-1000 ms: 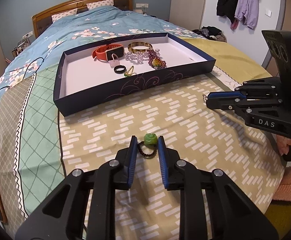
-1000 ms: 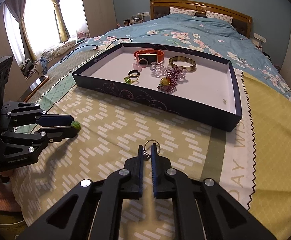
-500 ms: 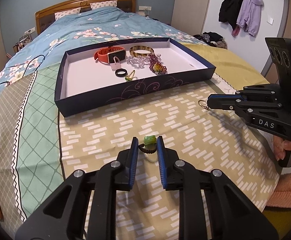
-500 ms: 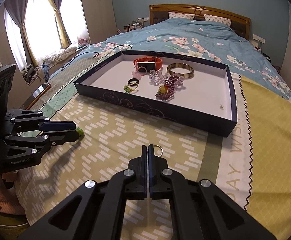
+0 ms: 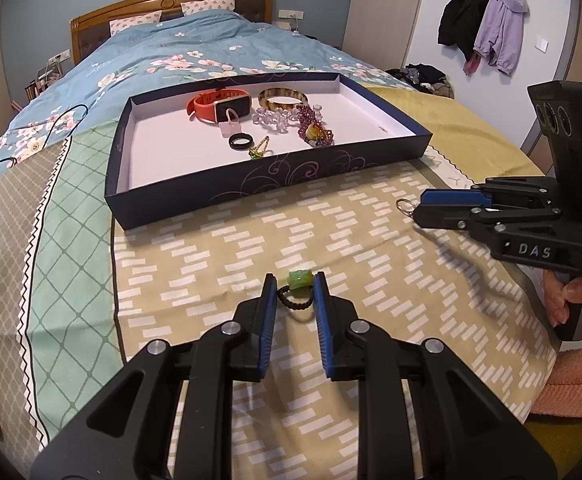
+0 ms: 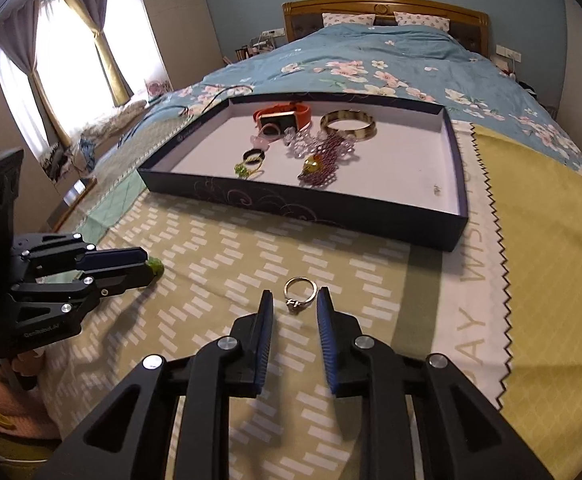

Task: Organize jewelry
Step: 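Carry the green-stone ring and silver ring toward the tray with both grippers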

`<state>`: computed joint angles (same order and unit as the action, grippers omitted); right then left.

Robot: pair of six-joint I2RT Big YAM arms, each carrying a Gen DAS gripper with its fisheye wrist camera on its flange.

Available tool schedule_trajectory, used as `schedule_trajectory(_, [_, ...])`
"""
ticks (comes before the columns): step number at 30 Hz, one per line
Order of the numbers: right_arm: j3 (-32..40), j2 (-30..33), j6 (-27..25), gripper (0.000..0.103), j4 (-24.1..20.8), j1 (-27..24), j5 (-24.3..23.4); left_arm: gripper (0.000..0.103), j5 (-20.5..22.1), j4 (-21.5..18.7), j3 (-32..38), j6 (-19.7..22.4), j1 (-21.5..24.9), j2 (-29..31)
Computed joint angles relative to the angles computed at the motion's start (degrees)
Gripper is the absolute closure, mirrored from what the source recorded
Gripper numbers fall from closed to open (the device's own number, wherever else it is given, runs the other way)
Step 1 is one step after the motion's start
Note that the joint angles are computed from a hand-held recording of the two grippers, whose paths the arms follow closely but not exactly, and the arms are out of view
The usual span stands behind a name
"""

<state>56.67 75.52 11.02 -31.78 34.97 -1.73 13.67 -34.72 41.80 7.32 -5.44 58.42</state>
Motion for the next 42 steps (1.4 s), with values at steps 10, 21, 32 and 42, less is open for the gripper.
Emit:
schedule_trajectory(10, [0.2, 0.2, -2.2, 0.1, -0.8, 0.2, 2.2, 0.084, 0.3, 0.3, 0.0, -0.4, -0.1, 0.3])
schedule_trajectory(21, [-0.6, -2.3, -3.8, 0.1, 2.3, 0.6, 2.5, 0.085, 1.3, 1.1, 0.2, -1.1, 0.7, -1.1])
schedule_trajectory(32, [0.2, -2.7, -4.3, 0.1, 5.2, 0.7, 1.3, 0.085, 1.2, 2.0, 1.0, -2.1, 0.8, -2.3])
schedule_trajectory(42, [1.0, -2.3, -4.1, 0.1, 6.7, -0.3, 0.6, 0.085, 0.5, 3.4, 2.5, -2.9, 0.4, -2.3])
